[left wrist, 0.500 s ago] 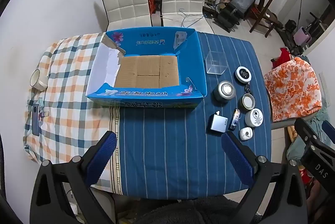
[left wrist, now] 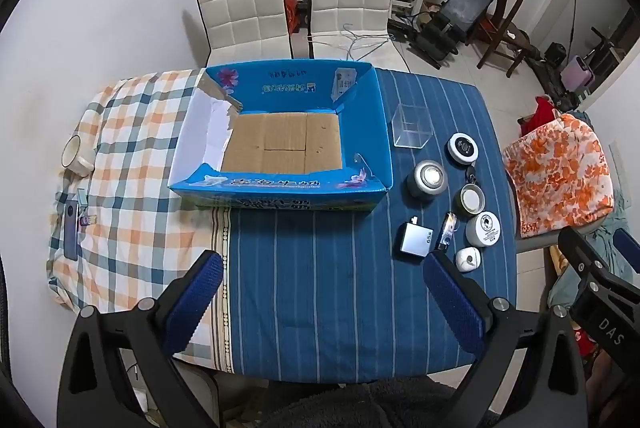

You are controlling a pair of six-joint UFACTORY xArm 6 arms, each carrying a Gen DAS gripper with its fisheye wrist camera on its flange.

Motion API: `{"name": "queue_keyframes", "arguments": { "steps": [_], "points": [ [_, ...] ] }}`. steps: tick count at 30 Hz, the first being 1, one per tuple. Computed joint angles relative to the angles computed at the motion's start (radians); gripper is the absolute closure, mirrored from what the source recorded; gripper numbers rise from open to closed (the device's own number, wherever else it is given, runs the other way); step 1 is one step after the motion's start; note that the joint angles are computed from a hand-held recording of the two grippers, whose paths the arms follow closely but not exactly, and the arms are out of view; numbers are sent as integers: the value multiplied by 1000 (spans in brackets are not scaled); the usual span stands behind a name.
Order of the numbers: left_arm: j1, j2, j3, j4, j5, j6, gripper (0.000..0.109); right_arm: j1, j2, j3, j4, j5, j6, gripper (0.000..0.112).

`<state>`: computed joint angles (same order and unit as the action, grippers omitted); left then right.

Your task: Organize rigid objects

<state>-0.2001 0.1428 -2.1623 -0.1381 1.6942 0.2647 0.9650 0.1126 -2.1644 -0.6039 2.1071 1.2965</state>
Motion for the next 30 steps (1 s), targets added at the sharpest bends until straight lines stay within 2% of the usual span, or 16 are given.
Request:
{"name": "queue_keyframes", "arguments": {
  "steps": [1,4,7,30],
  "points": [
    [1,15,-25,0,9,-1,6,-2,4,-5,1,1,-2,9],
    [4,-37,53,-4,-34,-3,6,-1,1,-1,2,-2,0,9],
    [5,-43,64,-4,-41,-2,6,-3,5,-5,1,0,-4,9],
    [-6,-25,43,-3,-51,-7,6,-16,-2,2,8,-12,-13,9]
  ]
}}
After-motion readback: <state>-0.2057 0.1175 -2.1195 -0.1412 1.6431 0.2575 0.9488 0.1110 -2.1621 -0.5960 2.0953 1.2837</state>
